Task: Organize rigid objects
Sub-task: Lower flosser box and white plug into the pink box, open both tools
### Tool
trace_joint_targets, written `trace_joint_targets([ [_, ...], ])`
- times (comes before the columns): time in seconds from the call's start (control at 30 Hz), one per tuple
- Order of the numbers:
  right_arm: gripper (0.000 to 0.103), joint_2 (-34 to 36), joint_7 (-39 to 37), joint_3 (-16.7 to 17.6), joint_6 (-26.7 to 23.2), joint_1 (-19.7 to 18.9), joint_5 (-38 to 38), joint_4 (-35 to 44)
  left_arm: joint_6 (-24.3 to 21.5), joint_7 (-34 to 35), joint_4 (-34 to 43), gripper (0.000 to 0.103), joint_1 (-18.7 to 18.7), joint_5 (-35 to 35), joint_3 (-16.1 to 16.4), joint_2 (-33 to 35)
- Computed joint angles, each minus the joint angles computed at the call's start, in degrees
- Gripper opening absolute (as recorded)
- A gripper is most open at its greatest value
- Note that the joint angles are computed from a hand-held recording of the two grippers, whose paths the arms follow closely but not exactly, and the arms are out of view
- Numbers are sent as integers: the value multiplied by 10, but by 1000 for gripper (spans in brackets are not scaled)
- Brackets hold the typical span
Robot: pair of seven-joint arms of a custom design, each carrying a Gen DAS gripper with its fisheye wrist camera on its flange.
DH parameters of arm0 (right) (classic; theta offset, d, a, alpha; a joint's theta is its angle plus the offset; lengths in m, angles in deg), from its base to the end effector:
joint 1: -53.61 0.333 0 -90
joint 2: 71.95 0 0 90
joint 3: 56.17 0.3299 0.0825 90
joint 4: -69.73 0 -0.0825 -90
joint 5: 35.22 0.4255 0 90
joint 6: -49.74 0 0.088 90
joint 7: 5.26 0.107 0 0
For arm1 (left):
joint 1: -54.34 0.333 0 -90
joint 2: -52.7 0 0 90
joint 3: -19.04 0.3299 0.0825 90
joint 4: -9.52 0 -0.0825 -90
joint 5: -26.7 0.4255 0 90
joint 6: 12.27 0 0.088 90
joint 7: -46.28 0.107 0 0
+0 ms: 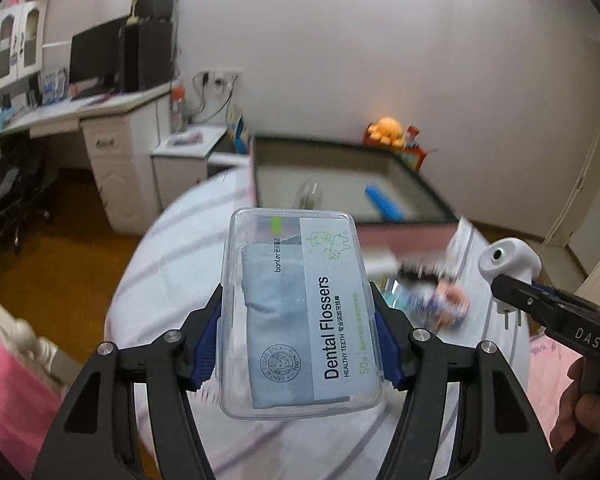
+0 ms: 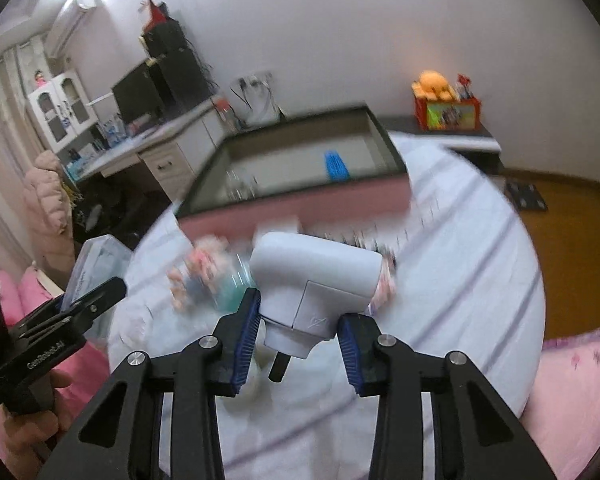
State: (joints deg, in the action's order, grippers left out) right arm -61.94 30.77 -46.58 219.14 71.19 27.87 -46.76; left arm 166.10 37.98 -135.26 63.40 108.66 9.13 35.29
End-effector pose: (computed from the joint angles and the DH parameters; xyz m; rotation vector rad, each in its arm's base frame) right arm 0.6027 0.2381 0.4087 -1.8941 1.2812 -0.2762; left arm 0.4622 -0.0918 0.4164 -1.9022 1.4522 -0.8838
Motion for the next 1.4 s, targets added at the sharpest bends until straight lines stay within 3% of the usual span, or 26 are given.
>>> trace_joint_targets([
  [0.13, 38, 36, 16, -6, -4, 2, -46, 76, -3, -25, 74, 65, 3, 45, 3, 45],
  [0.23, 38, 84, 71, -19, -25, 6, -114, 150, -8, 31, 130, 65, -12, 8, 19, 94],
  [0.33, 38, 142, 142, -37, -59, 14, -191, 233, -15, 132, 185, 65, -30, -82, 32, 154],
  [0.43, 38, 209, 213, -55, -102, 21, -261, 325, -33, 272, 243, 65, -46, -215, 36, 219],
  [0.5, 38, 258, 255, -62, -140, 22, -298, 393, -42, 378, 276, 65, -43, -326, 22, 263],
  [0.57, 38, 297, 286, -67, -165, 23, -330, 443, -60, 446, 305, 65, -39, -391, 8, 296],
  [0.67, 38, 373, 337, -76, -228, 24, -376, 550, -88, 512, 345, 65, -40, -457, -2, 340],
  [0.87, 38, 472, 386, -72, -314, 14, -428, 693, -153, 586, 402, 69, -62, -536, 3, 393],
  [0.93, 39, 488, 390, -68, -337, 12, -438, 719, -173, 588, 410, 77, -74, -545, 14, 399],
  [1.03, 41, 497, 389, -62, -347, 8, -444, 730, -165, 552, 396, 91, -99, -516, 46, 388],
  [1.17, 51, 477, 370, -49, -330, -1, -432, 693, -150, 509, 368, 97, -113, -474, 68, 364],
  [1.2, 56, 465, 365, -49, -321, -1, -429, 674, -143, 490, 357, 97, -118, -458, 77, 354],
  [1.3, 90, 423, 374, -63, -275, 7, -421, 605, -118, 431, 322, 103, -121, -416, 94, 324],
  [1.4, 91, 390, 350, -33, -253, -14, -389, 554, -104, 335, 282, 103, -132, -332, 116, 281],
])
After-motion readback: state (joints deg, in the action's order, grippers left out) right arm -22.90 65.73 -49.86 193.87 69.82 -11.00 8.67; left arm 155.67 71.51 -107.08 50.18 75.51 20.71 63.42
